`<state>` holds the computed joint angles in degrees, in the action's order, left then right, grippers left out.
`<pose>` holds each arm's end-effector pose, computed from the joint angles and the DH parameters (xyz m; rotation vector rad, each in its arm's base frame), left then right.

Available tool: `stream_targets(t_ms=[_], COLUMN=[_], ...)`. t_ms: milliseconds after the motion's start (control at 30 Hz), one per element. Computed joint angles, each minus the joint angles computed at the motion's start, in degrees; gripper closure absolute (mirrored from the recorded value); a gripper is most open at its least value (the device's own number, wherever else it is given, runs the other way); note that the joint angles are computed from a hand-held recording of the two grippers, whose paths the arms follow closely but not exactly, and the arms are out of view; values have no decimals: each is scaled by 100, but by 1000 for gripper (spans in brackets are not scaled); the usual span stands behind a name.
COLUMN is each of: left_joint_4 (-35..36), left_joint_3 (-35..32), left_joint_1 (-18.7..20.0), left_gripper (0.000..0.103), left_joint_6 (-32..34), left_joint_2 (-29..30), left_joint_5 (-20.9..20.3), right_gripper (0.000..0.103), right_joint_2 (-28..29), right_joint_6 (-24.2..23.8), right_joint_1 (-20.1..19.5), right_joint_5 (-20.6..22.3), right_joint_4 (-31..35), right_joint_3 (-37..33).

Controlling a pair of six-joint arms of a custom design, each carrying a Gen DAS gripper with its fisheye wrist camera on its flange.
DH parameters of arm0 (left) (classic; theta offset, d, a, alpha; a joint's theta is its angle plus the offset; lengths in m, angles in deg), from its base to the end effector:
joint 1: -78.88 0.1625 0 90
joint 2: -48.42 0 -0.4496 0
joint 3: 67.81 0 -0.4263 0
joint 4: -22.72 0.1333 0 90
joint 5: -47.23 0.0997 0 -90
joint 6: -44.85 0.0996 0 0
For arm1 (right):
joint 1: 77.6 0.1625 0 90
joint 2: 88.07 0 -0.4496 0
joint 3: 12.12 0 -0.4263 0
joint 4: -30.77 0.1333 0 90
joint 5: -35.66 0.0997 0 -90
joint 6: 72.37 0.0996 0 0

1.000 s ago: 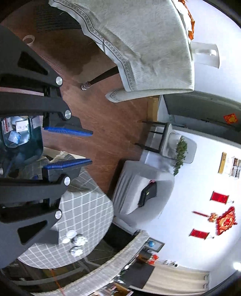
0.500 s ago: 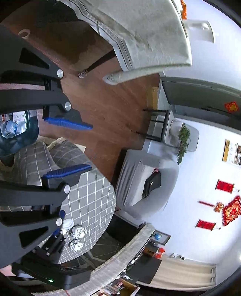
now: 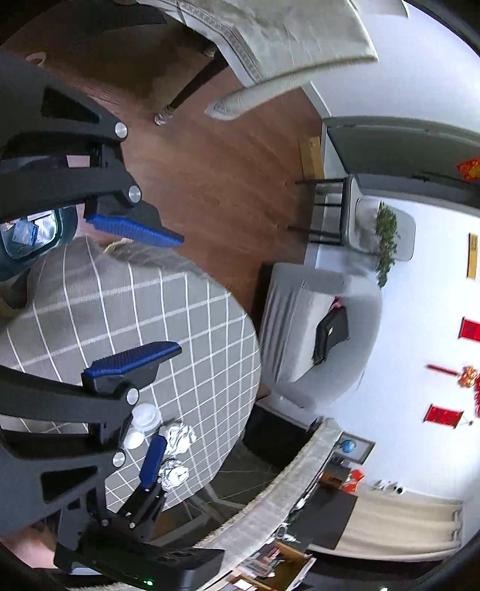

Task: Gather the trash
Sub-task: 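Move both tools back over the table toward the cup and lid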

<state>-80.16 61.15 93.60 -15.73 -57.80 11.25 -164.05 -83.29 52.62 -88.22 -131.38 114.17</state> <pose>-0.2898 -0.2973 0.3547 0.4165 2.3945 -1.0683 0.3851 -0.3350 0.2310 0.9779 -2.3954 0.6811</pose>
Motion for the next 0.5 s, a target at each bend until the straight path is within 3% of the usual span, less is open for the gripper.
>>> stream_targets(t_ms=[233, 500], left_joint_4=[-879, -1397], left_joint_3=[162, 240], left_joint_1=[200, 360], left_gripper=[47, 47], left_joint_6=[539, 811], left_joint_2=[467, 841], left_joint_5=[-296, -538], right_gripper=[43, 44], right_joint_2=[-332, -494], right_joint_6=[19, 76], right_joint_1=[-211, -341], right_joint_5=[-227, -350], right_joint_4=[199, 432], right_joint_3=[188, 337])
